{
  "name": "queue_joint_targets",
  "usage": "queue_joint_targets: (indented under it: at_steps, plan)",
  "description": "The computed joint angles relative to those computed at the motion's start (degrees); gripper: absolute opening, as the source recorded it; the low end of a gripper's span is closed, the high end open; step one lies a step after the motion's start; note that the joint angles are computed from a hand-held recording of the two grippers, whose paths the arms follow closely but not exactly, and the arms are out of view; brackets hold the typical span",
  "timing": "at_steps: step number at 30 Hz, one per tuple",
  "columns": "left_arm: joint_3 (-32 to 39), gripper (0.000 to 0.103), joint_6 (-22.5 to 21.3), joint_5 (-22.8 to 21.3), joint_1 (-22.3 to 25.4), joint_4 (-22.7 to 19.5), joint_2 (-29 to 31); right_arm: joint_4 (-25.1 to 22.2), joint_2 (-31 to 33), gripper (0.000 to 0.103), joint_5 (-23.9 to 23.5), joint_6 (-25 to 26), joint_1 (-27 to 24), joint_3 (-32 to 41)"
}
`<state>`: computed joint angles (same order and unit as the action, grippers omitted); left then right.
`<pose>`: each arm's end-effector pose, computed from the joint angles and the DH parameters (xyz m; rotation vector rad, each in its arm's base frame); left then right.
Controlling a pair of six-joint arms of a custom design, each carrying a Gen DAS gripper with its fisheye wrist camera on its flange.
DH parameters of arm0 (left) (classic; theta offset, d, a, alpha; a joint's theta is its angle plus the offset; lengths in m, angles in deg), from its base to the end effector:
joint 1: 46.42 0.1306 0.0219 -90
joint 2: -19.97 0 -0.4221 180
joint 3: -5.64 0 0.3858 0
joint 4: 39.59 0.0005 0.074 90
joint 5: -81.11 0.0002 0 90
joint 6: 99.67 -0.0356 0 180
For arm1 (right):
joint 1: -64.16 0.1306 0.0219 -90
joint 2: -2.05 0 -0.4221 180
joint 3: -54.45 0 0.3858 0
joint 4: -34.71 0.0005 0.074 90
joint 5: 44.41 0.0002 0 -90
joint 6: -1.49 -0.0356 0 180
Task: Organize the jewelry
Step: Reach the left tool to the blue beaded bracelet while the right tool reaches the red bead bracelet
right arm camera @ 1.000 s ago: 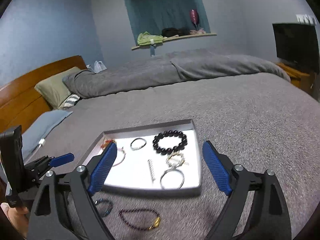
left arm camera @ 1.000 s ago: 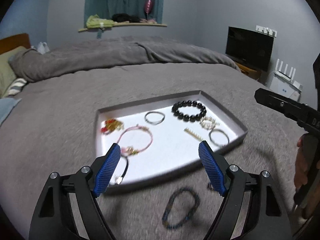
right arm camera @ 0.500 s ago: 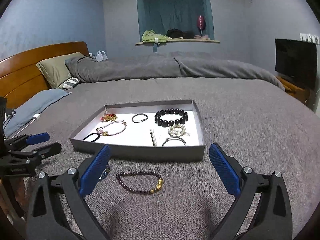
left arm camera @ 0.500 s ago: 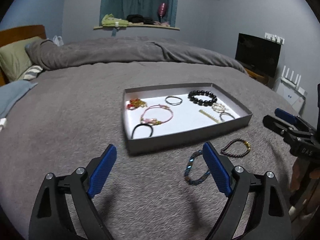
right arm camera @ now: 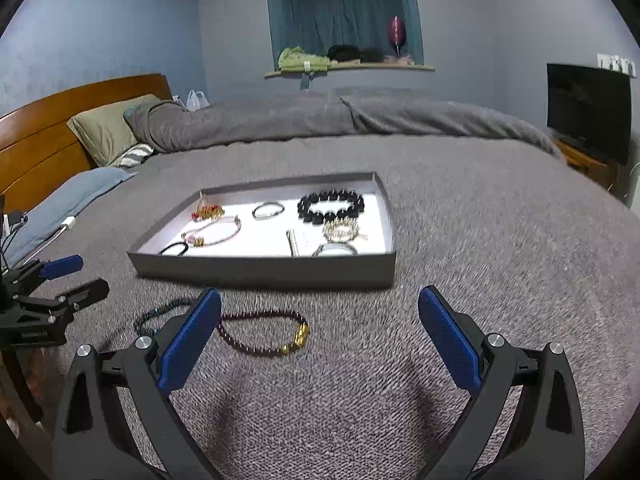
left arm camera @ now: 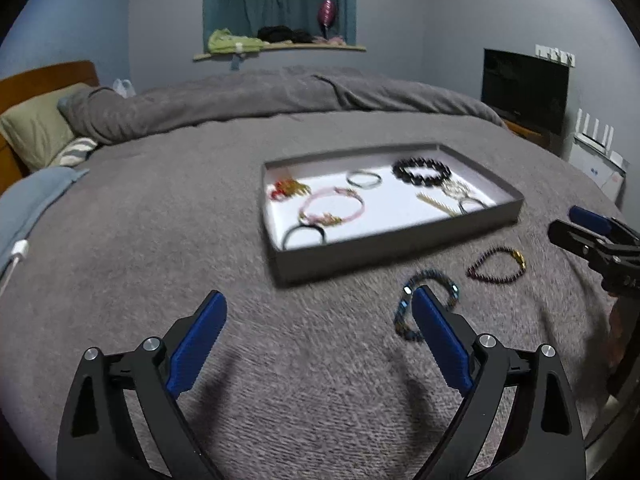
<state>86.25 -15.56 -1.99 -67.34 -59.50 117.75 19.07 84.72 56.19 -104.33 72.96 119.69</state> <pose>0.4978 -0.1954 0.3688 0.5809 2.1496 -0.2779 0.4234 0.0584 0.3740 0.2379 2.1241 0.0533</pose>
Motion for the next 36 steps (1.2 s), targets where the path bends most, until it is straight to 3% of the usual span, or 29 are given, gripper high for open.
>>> queue_joint_targets:
  at_steps: [7, 13, 21, 25, 29, 32, 36]
  plan:
    - [0.06, 0.093, -2.56, 0.66, -1.82, -1.98, 1.48, -1.96, 0.78, 0.098, -3.77, -0.57, -0.68, 0.58]
    - [0.57, 0.093, -1.44, 3.56, -2.02, -2.81, 1.95, -3.77, 1.53, 0.098, -4.16, 1.28, -0.01, 0.97]
    - [0.34, 0.093, 0.09, 1.84, -2.53, -0.96, 1.62, -5.31, 2.6, 0.096, -4.63, -0.85, -0.49, 1.95]
    - [1.73, 0.09, 0.74, 2.14, -2.57, -1.89, 2.15, -6.73, 3.71, 0.075, -4.14, -1.14, -0.2, 2.86]
    - [3.02, 0.062, -1.21, 2.77, -3.34, -3.85, 2.73, -7.38, 4.34, 0.06, -6.11, -2.02, -0.49, 3.37]
    - [4.24, 0.051, -1.33, 3.9, -3.3, -5.92, 3.66, -7.89, 4.78, 0.048, -7.26, -2.01, -0.5, 3.7]
    - [5.95, 0.036, -1.63, 5.56, -2.96, -8.34, 5.04, -8.69, 5.37, 0.044, -8.22, -2.17, -0.49, 4.34]
